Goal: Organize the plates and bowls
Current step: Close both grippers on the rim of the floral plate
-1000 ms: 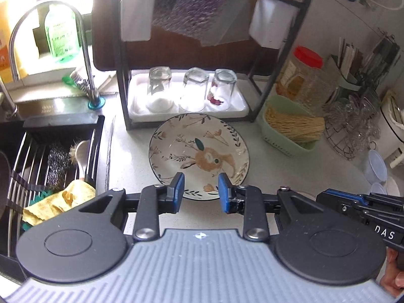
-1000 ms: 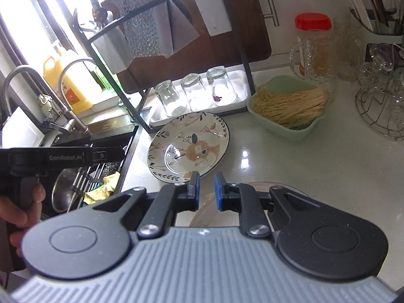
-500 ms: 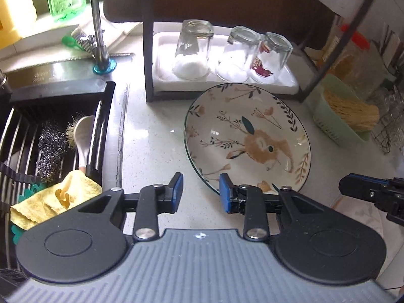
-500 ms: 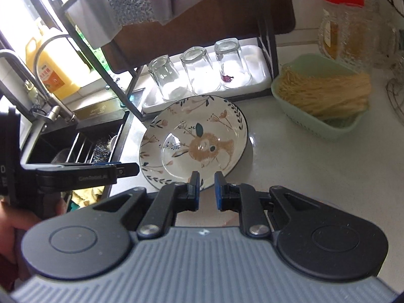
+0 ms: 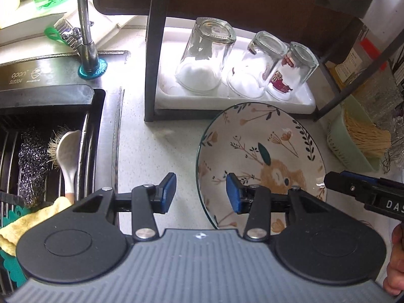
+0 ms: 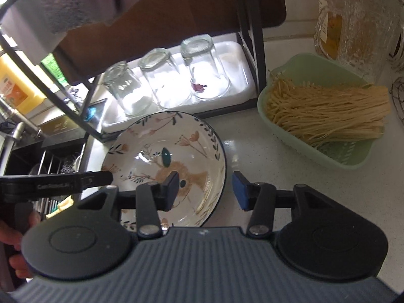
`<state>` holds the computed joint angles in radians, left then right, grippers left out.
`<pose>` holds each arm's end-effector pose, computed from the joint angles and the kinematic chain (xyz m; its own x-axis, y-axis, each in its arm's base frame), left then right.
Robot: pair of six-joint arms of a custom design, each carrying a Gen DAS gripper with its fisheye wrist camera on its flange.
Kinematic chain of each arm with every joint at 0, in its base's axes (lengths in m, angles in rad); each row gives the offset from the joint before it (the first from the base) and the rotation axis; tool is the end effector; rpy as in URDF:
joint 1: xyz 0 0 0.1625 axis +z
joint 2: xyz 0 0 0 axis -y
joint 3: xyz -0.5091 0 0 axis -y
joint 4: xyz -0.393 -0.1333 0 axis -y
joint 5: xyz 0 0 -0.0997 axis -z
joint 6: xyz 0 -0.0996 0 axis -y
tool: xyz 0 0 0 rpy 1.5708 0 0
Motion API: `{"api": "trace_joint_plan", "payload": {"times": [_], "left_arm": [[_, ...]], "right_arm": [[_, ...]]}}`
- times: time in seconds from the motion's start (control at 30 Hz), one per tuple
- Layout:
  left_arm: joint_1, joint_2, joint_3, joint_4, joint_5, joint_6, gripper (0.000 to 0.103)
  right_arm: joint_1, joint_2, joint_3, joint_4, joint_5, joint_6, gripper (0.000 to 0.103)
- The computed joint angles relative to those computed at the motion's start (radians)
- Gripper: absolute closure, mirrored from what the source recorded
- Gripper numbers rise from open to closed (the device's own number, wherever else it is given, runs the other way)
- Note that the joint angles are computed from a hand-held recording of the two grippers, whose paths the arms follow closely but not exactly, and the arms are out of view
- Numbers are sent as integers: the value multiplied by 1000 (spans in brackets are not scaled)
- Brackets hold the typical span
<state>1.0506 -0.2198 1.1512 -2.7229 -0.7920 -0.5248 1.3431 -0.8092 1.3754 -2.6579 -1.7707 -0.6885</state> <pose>-0.2432 -0.8335 -0.0892 -0.8436 -0.2335 -0.4835 0.0720 0.8431 -0.5329 -0.0741 -0.8226 0.2851 -0.8445 -0.2917 0.4492 -0.4413 0.8542 -0.2749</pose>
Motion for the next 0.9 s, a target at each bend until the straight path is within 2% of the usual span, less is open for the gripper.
{"api": "trace_joint_plan", "payload": {"times": [0.13,0.23,0.5,0.57,0.67,0.83,0.9], "left_arm": [[16,8,-26,13,-22,13,54],[26,17,-53,35,-39,11,54],[46,30,-100,53,-83,40,72],[49,37,-115,62,-84,44,76],[55,41,-127,57,-114,44,81],[57,49,-147,64,-106,43,81],[61,50,-153,60,-112,58,81]], "right_arm": [[-1,33,-50,45,-26,49,54],[-1,48,-74,68,-42,64,62],[-4,77,-139,141,-35,84,80],[-2,85,-155,168,-53,90,85],[-1,94,-176,196,-55,91,86],[-9,101,-199,238,-34,88,86],[-17,106,-221,288,-10,111,86]]}}
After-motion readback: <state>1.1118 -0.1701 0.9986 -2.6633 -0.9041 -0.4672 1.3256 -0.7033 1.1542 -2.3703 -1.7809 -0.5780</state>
